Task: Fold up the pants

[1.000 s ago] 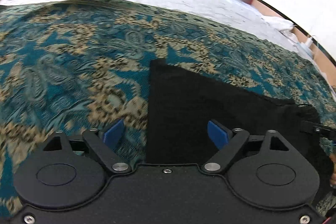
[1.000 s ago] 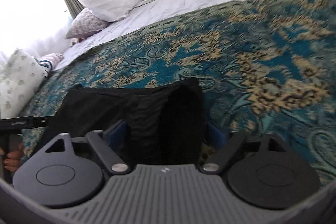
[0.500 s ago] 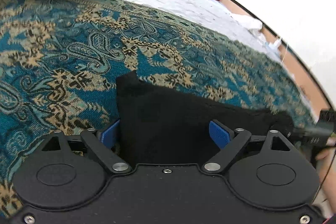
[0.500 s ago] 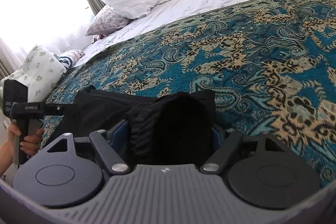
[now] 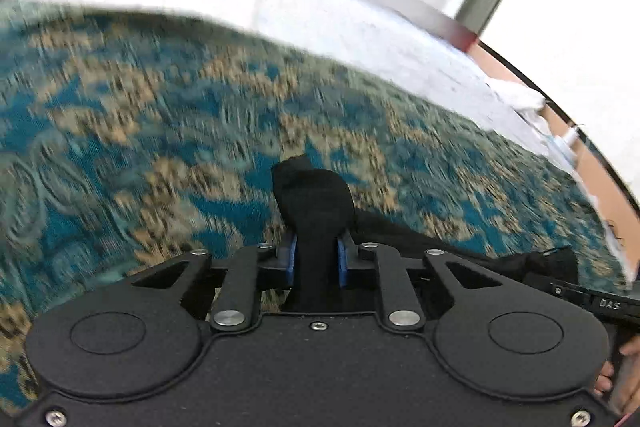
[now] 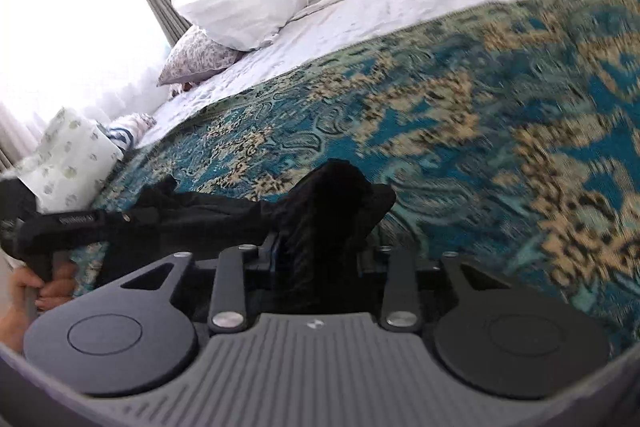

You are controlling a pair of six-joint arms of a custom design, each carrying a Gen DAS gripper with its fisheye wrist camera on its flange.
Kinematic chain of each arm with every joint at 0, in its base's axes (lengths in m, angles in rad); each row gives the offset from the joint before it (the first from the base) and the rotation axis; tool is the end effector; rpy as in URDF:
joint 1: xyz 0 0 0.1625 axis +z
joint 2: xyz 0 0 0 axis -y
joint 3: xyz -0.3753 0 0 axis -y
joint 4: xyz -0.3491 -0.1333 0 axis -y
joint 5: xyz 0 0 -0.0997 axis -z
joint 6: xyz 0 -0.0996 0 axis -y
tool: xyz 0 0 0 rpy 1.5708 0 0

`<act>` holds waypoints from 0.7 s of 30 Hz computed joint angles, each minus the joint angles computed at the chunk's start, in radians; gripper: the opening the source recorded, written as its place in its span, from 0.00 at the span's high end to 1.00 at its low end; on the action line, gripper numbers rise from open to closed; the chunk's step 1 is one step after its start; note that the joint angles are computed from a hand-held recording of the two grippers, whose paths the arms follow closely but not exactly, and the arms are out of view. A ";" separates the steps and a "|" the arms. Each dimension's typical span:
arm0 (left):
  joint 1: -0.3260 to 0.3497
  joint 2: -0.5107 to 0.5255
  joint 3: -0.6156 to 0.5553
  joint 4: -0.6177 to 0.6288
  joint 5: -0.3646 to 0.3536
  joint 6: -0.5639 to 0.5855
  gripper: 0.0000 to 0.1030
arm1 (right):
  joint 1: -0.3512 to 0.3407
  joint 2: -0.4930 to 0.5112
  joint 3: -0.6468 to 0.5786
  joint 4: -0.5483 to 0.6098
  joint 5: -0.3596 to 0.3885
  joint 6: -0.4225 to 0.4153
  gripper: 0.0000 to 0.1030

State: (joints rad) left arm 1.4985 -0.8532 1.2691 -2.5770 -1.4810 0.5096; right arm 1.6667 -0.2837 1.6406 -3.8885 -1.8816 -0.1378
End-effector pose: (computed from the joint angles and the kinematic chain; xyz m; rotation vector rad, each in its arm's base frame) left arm 0.0910 -0.7126 0.2773 0.7713 2.7099 -0.8087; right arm 0.1569 -0.5568 -0.0462 0.0895 -2.5284 1.3055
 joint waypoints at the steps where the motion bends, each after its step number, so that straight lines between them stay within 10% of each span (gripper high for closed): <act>1: -0.007 -0.001 0.011 -0.036 0.012 0.012 0.84 | 0.012 0.008 -0.028 0.018 -0.021 -0.005 0.66; 11: -0.035 0.126 -0.142 -0.159 0.165 0.030 0.82 | 0.042 0.116 -0.415 0.290 -0.088 0.009 0.66; 15: -0.055 0.159 -0.132 -0.225 0.285 0.066 0.60 | 0.073 0.195 -0.569 0.400 -0.261 -0.006 0.34; 21: -0.099 0.085 0.128 -0.663 0.376 0.307 0.41 | 0.179 0.365 -0.763 0.122 -0.569 -0.341 0.18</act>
